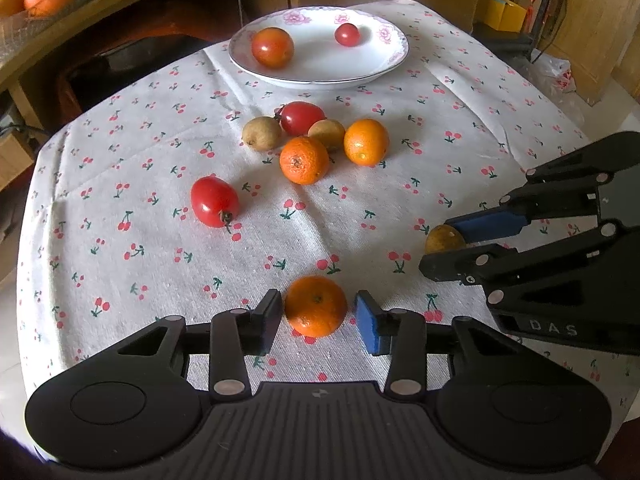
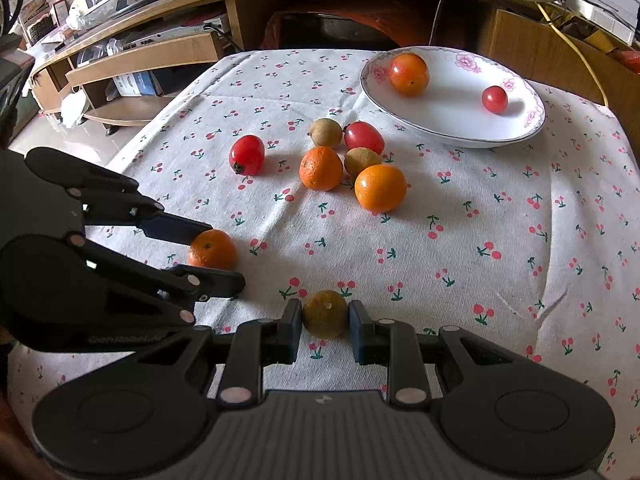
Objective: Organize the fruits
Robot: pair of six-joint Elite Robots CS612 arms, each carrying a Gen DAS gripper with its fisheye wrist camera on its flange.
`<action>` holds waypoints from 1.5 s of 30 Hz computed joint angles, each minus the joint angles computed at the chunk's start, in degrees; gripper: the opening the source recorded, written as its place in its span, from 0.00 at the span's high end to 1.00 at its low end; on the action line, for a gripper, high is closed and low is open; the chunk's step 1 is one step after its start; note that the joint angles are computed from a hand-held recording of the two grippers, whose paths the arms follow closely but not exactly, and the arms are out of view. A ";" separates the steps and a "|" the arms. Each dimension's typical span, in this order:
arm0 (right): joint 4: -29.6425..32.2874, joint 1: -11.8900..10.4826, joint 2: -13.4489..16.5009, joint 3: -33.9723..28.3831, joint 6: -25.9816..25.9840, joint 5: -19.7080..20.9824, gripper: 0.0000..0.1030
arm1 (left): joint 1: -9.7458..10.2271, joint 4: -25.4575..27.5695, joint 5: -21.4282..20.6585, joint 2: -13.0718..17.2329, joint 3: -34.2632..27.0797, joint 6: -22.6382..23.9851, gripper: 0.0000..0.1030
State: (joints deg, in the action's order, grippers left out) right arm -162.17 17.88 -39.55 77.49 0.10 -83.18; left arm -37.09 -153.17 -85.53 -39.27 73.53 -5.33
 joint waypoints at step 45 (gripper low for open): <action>-3.45 -0.39 -0.46 0.40 3.62 -1.69 0.64 | -0.34 0.24 -1.07 1.01 -2.86 0.23 0.63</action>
State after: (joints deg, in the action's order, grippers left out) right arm -165.62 17.49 -40.02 77.89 3.71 -84.87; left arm -37.43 -152.92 -86.60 -38.26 70.67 -5.11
